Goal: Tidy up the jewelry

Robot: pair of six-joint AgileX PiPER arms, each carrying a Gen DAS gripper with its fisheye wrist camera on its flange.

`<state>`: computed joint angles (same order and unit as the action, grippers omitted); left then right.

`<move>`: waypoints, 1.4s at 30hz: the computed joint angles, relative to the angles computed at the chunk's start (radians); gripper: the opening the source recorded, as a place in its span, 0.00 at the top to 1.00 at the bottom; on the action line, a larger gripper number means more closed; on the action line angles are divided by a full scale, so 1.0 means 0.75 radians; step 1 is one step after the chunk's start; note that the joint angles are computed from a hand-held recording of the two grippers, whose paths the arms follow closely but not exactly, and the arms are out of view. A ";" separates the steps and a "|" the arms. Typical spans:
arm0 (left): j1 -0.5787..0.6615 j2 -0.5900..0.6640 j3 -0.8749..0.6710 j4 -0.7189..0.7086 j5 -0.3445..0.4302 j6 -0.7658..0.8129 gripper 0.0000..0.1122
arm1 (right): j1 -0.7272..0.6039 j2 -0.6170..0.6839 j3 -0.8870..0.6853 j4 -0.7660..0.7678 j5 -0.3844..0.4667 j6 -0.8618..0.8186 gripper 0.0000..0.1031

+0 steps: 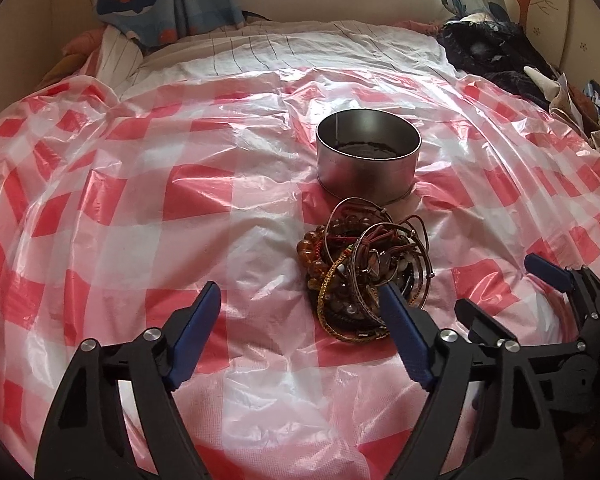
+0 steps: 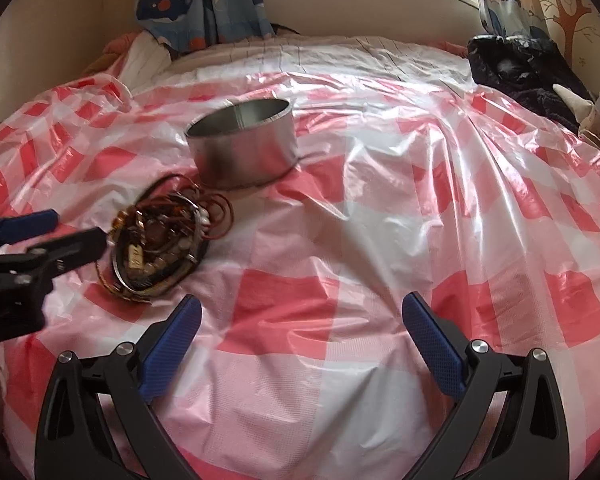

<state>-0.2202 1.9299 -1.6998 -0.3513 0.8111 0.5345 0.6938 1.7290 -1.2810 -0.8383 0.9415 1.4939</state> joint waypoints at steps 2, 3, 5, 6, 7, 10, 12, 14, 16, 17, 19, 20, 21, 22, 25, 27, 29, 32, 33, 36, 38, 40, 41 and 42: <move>0.017 -0.004 -0.014 0.009 0.012 0.006 0.34 | 0.006 -0.043 0.034 -0.072 -0.105 0.016 0.07; 0.029 -0.006 -0.018 0.014 0.013 0.007 0.34 | -0.001 -0.047 0.026 -0.071 -0.142 -0.010 0.10; 0.055 -0.011 -0.021 0.029 0.001 -0.004 0.34 | -0.022 -0.035 -0.003 -0.029 -0.222 -0.107 0.31; 0.065 -0.015 -0.013 0.039 -0.012 -0.016 0.34 | -0.044 -0.025 -0.019 0.029 -0.258 -0.179 0.46; 0.073 -0.016 -0.010 0.044 -0.019 -0.025 0.34 | -0.074 -0.013 -0.031 0.102 -0.305 -0.251 0.52; 0.086 -0.011 -0.010 0.030 -0.019 -0.021 0.33 | -0.143 0.021 -0.067 0.279 -0.393 -0.402 0.67; 0.088 -0.017 0.000 0.016 -0.026 -0.008 0.33 | -0.167 0.053 -0.105 0.337 -0.401 -0.459 0.73; 0.090 -0.024 0.010 -0.008 -0.030 0.014 0.33 | -0.207 0.081 -0.131 0.444 -0.438 -0.558 0.88; 0.089 -0.027 0.018 -0.022 -0.031 0.032 0.33 | -0.242 0.080 -0.116 0.529 -0.504 -0.618 0.91; 0.086 -0.028 0.025 -0.027 -0.032 0.040 0.33 | -0.250 0.073 -0.105 0.547 -0.528 -0.625 0.93; 0.082 -0.027 0.029 -0.045 -0.023 0.069 0.33 | -0.254 0.040 -0.066 0.543 -0.553 -0.598 0.94; 0.079 -0.030 0.036 -0.060 -0.021 0.091 0.33 | -0.249 0.016 -0.042 0.525 -0.556 -0.568 0.94; 0.073 -0.037 0.050 -0.071 -0.024 0.112 0.33 | -0.241 -0.012 -0.015 0.496 -0.554 -0.528 0.94; 0.064 -0.042 0.062 -0.078 -0.027 0.134 0.33 | -0.239 -0.042 0.018 0.477 -0.557 -0.497 0.94; 0.043 -0.057 0.099 -0.106 -0.036 0.191 0.33 | -0.230 -0.119 0.107 0.426 -0.573 -0.396 0.94; 0.029 -0.047 0.099 -0.098 -0.025 0.201 0.33 | -0.226 -0.149 0.145 0.398 -0.572 -0.345 0.94; 0.021 -0.023 0.088 -0.104 -0.001 0.206 0.38 | -0.216 -0.174 0.169 0.357 -0.559 -0.285 0.94; 0.019 0.015 0.070 -0.136 0.048 0.229 0.58 | -0.209 -0.210 0.209 0.308 -0.559 -0.217 0.94; 0.015 0.023 0.070 -0.135 0.048 0.233 0.71 | -0.214 -0.221 0.225 0.302 -0.570 -0.208 0.94; 0.001 0.013 0.090 -0.130 0.037 0.262 0.96 | -0.230 -0.256 0.278 0.287 -0.687 -0.178 0.93; 0.003 -0.021 0.123 -0.125 0.011 0.284 0.98 | -0.224 -0.258 0.270 0.279 -0.692 -0.188 0.93; 0.064 -0.027 0.088 -0.250 0.105 0.341 0.98 | -0.223 -0.253 0.262 0.304 -0.666 -0.211 0.93; 0.085 -0.037 0.081 -0.285 0.123 0.366 0.98 | -0.229 -0.244 0.255 0.349 -0.651 -0.254 0.93; 0.097 -0.045 0.077 -0.297 0.129 0.381 0.98 | -0.238 -0.232 0.245 0.411 -0.646 -0.316 0.93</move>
<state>-0.1471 1.8959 -1.6419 -0.5744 0.9082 0.8205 0.5151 1.5550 -1.0969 -0.5299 0.4574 1.2572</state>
